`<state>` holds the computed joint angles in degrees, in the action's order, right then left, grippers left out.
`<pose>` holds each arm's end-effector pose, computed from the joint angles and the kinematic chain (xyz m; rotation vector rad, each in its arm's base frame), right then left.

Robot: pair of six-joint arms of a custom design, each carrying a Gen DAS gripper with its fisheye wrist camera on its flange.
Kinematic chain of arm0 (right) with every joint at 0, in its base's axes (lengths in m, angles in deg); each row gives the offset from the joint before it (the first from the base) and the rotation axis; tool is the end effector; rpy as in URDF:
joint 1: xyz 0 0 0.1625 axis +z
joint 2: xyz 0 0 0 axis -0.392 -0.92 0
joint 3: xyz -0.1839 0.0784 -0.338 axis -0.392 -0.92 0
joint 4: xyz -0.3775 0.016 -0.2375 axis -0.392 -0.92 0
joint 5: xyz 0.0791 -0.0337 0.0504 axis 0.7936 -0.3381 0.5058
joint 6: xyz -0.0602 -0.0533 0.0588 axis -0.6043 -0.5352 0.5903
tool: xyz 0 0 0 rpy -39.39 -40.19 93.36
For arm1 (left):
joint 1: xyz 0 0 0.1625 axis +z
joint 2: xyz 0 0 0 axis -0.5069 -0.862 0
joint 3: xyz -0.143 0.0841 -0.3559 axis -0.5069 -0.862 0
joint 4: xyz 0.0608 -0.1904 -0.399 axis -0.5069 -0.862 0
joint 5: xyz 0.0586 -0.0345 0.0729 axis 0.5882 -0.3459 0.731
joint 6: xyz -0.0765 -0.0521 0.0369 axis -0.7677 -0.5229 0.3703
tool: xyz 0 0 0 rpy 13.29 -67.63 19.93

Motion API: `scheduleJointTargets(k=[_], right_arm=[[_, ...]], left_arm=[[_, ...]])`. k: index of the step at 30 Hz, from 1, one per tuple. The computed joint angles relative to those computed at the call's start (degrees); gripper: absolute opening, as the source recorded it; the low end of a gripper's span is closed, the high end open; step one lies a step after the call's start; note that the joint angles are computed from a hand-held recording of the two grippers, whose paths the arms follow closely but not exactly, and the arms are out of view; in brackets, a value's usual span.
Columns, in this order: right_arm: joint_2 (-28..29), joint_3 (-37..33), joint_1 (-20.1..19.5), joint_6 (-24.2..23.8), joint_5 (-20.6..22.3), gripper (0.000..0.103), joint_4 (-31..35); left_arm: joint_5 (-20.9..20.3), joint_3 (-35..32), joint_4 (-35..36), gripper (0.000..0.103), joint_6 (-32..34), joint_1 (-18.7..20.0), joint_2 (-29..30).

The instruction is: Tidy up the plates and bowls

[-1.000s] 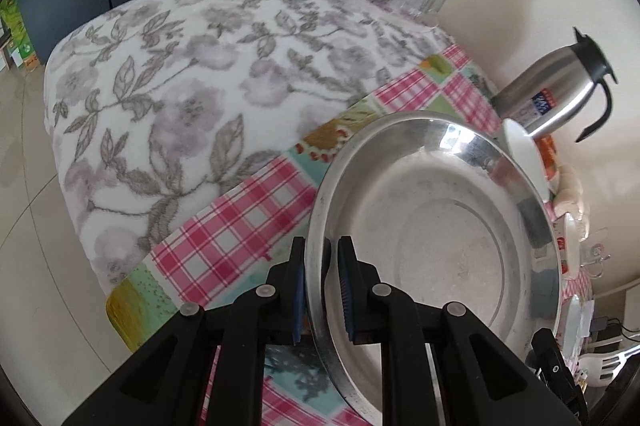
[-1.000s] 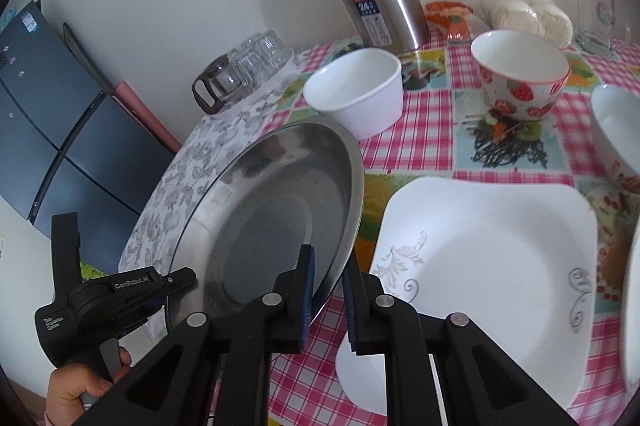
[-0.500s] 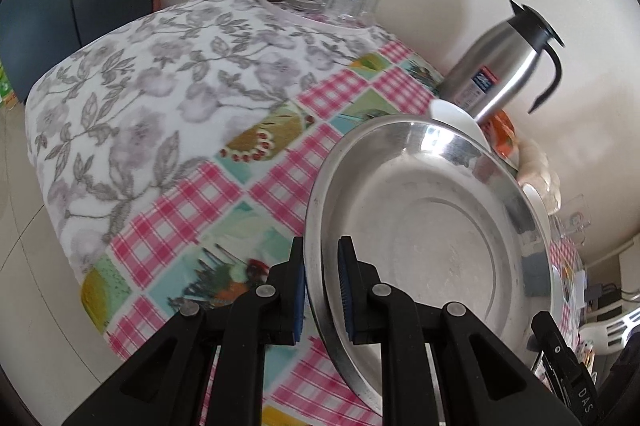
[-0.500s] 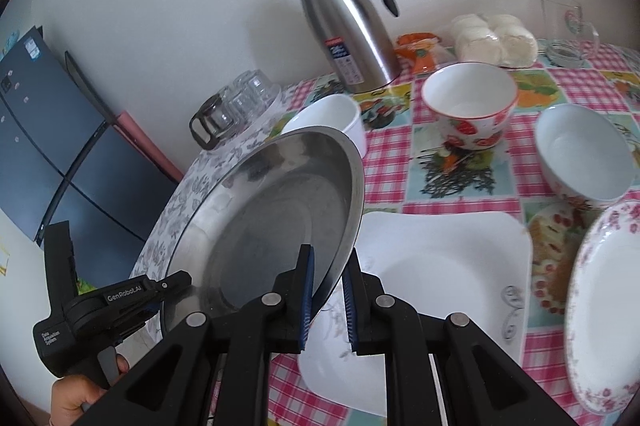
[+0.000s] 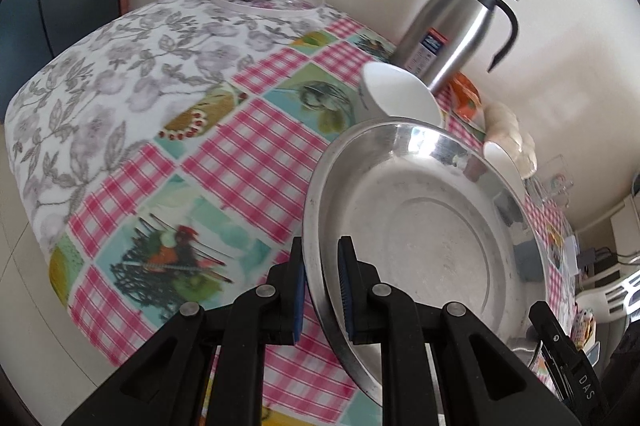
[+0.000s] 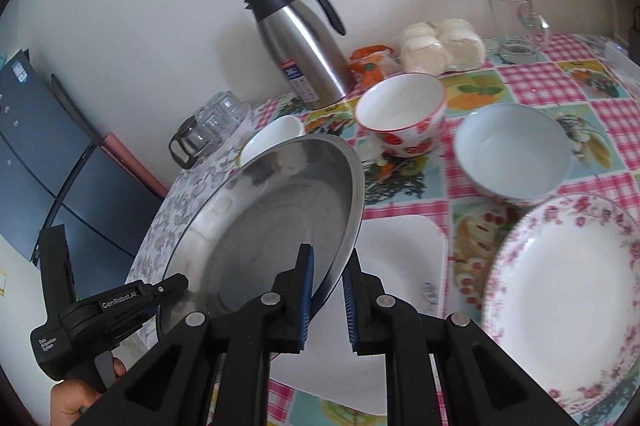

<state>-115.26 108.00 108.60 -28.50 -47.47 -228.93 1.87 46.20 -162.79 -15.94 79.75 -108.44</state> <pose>0.0743 -0.7422 0.2503 0.6530 -2.8552 0.6351 -0.2690 -0.6481 0.0601 -0.6320 2.2454 -1.0850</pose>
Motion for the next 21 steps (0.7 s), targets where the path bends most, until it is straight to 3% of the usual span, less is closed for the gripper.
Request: scheduleJointTargets(k=[12,21], right_arm=[[-1.28,-1.91,-2.72,1.17,-0.80,0.015,1.66],[-0.75,-2.76,-3.30,2.72,-3.49,0.016,2.82]], left_arm=[[-2.99,-5.67,0.96,0.016,2.65,-0.63,5.13],[-5.10,-6.66,2.70,0.016,2.12,-0.40,5.83]])
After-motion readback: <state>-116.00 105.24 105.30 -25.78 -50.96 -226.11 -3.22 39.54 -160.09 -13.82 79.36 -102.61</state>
